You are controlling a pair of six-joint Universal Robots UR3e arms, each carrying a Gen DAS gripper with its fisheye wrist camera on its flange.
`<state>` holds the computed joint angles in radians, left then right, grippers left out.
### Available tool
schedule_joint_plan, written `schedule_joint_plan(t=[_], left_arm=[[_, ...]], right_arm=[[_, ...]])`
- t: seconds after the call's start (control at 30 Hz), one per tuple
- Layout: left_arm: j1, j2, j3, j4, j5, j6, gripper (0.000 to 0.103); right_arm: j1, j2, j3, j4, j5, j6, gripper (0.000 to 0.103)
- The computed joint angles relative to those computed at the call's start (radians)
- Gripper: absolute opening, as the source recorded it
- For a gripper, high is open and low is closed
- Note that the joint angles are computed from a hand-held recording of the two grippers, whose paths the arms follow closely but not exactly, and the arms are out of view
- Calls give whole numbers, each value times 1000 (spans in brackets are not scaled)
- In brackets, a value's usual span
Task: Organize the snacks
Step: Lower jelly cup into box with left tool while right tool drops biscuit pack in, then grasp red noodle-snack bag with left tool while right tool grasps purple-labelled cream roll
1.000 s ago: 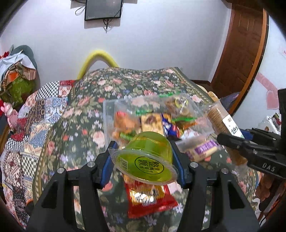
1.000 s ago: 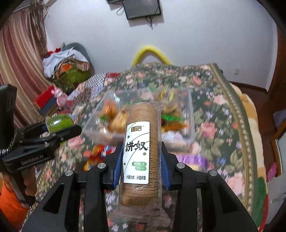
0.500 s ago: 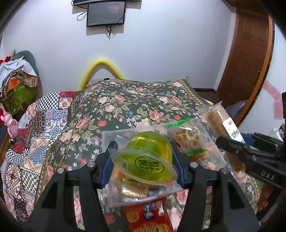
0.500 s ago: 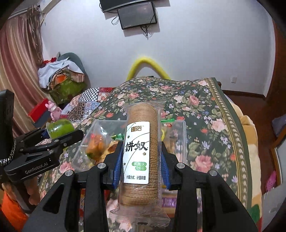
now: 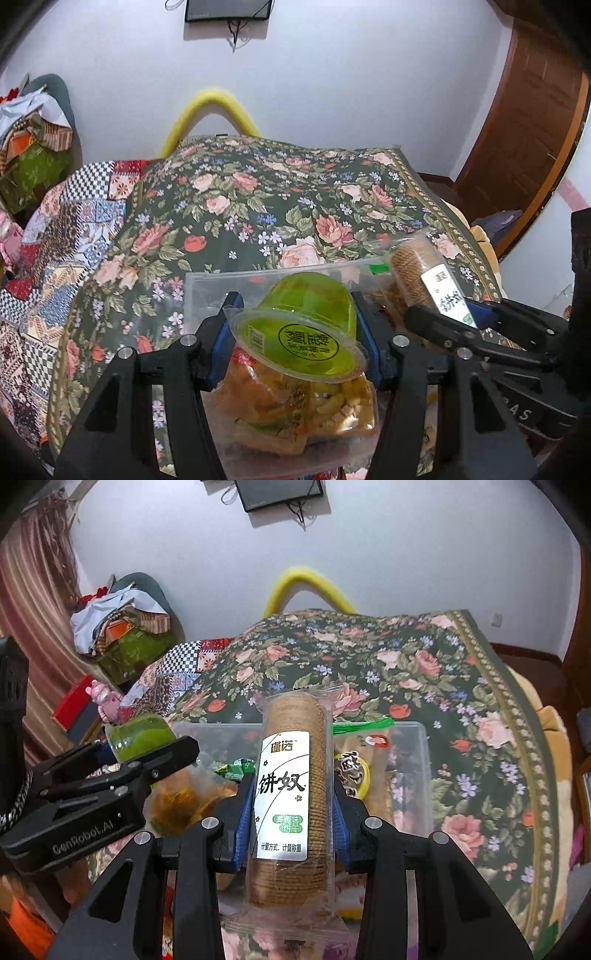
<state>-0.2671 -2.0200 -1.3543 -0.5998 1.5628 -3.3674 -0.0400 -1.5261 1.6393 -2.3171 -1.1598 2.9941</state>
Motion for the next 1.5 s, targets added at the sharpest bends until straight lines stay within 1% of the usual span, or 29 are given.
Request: schedule_joint_plan(t=[0.1,0.33,0.5,0.67,0.73,0.8,1.0,1.07,1.17,1.23,1.27,1.37,1.43,1.5], left_arm=[[-3,-30,29,-14,7,0,57],[4,-55,50,-36,6,-5,57],[-24,-15,41,-41,42,31,58],[-31,64,2,-64,35,43,61],[-32,110,-42,-59,42,44,64],[-31,158,-97,-51,47,44,66],[-18,293,-280,-41,44,56,74],[-18,334,-346,-36,49,59,79],[-19,391,-450,-22,52,58,83],[-29,413,-501,-23,64,54,91],[-35,425,-536,-11,65,51,91],[-52,431,-589,9,66,47,91],[-68,419,-606,12,60,38,92],[-71,400,-618,22,28,34,92]], right_arm=[[11,38,-25,-3,-4,-1,34],[39,55,-27,-20,-39,-39,34],[37,31,-37,-8,-47,-49,34],[7,-36,-29,47,-22,-68,34],[-11,-77,-6,67,-14,-84,36],[-32,-120,24,84,-8,-104,42],[-134,-280,147,149,24,-182,55],[-170,-326,186,170,28,-209,60],[-225,-400,253,207,32,-255,66],[-256,-438,291,228,30,-288,70],[-271,-456,314,233,24,-304,72],[-313,-494,369,254,15,-341,73],[-330,-491,391,261,11,-352,73],[-333,-500,417,257,-2,-351,73]])
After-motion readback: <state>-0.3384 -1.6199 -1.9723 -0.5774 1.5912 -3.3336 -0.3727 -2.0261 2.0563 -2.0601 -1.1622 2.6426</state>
